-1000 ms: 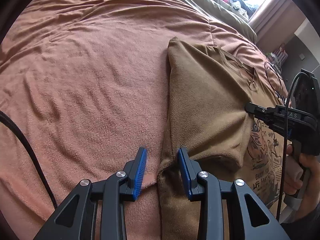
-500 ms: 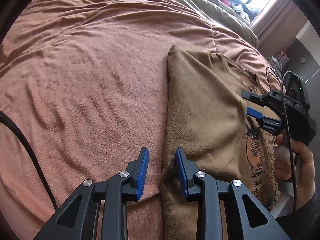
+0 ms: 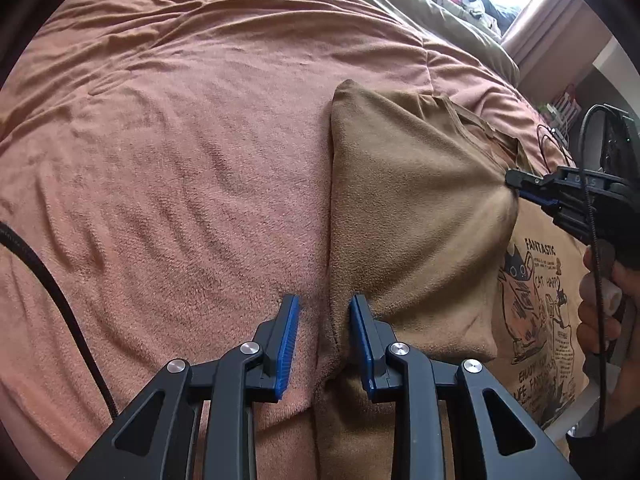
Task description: Fold small clothes
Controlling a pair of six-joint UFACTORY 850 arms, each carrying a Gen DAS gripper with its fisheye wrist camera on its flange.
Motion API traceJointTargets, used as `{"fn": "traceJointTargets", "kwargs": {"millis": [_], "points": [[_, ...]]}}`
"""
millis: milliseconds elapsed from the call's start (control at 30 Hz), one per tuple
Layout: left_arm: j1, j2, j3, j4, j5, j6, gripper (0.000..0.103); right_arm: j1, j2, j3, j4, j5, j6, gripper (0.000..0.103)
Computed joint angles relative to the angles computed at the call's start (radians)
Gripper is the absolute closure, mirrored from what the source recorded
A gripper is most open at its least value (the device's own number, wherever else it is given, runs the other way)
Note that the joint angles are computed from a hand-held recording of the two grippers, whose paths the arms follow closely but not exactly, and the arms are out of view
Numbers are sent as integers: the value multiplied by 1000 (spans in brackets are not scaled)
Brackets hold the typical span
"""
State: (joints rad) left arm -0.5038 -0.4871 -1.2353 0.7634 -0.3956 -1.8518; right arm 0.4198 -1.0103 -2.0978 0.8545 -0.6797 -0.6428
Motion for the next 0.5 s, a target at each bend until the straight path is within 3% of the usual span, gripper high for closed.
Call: {"fn": "traceJointTargets", "kwargs": {"millis": [67, 167, 500], "points": [[-1, 9, 9, 13, 5, -16, 74, 7, -3, -5, -68, 0, 66, 95], [-6, 23, 25, 38, 10, -51, 74, 0, 38, 65, 2, -7, -6, 64], [-35, 63, 72, 84, 5, -138, 74, -32, 139, 252, 160, -153, -221, 63]]}}
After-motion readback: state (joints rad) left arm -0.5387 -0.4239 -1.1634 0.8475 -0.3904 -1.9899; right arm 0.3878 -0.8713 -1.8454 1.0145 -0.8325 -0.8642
